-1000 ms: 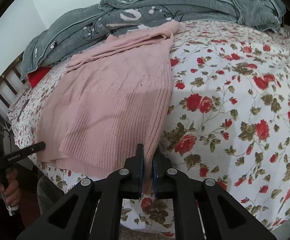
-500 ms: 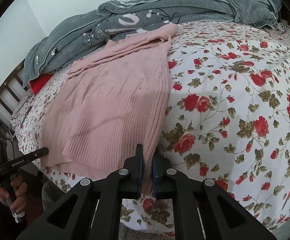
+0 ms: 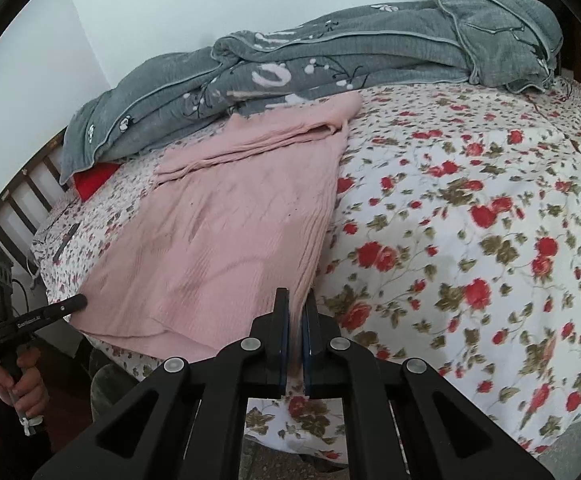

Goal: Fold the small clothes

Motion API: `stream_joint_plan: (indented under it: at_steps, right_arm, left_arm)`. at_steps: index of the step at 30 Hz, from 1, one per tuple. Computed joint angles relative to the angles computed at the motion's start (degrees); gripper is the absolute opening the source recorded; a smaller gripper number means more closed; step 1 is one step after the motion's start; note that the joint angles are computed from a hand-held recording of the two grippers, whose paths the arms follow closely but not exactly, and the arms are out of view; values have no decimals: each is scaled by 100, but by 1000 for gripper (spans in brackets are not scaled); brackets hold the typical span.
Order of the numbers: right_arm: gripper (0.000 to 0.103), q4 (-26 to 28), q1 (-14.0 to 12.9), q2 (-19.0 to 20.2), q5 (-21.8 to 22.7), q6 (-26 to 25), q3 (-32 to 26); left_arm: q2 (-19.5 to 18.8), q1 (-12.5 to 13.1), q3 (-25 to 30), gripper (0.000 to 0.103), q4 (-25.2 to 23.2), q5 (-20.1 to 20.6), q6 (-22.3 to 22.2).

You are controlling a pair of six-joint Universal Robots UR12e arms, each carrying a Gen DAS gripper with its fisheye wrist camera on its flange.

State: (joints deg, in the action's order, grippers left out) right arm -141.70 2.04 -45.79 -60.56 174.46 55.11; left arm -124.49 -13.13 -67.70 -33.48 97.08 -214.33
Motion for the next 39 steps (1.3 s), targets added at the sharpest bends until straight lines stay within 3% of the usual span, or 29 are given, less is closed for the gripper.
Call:
stream_joint_plan:
  at_steps: [8, 11, 15, 17, 19, 24, 28, 30, 31, 32, 33, 34, 39]
  right_arm:
    - [5, 294, 12, 91, -285, -107, -53]
    - [5, 480, 20, 172, -304, -58, -150]
    - [6, 478, 67, 195, -474, -188, -187]
    - [8, 533, 86, 197, -552, -318, -213]
    - [13, 636, 88, 209, -526, -331, -265]
    - [28, 790, 65, 264, -363, -228, -388]
    - [30, 820, 85, 320, -388, -196, -444]
    - [30, 782, 101, 318, -437, -219, -421]
    - [26, 805, 112, 322, -468, -246, -435]
    - [13, 816, 118, 325, -484, -255, -446]
    - [6, 868, 113, 329, -441, -282, -467]
    - [6, 958, 101, 340, -337, -311, -504]
    - [5, 803, 80, 265, -288, -253, -402]
  left_arm:
    - [53, 52, -168, 2, -307, 136, -327]
    - [101, 120, -362, 2, -65, -204, -399]
    - [99, 91, -370, 2, 100, -219, -131]
    - [52, 89, -271, 11, 86, -323, 70]
    - [-20, 97, -140, 33, 5, -435, 190]
    - [-216, 63, 151, 34, -337, -420, 362]
    - [-277, 90, 144, 34, -210, -569, 178]
    - [-320, 73, 214, 34, -270, -567, 294]
    - [-333, 58, 248, 31, -305, -501, 325]
    - [-345, 58, 280, 27, -345, -538, 334]
    - [-355, 69, 297, 15, -363, -607, 329]
    - [-360, 70, 317, 8, -405, -606, 289]
    - [-258, 88, 211, 7, -231, -613, 163]
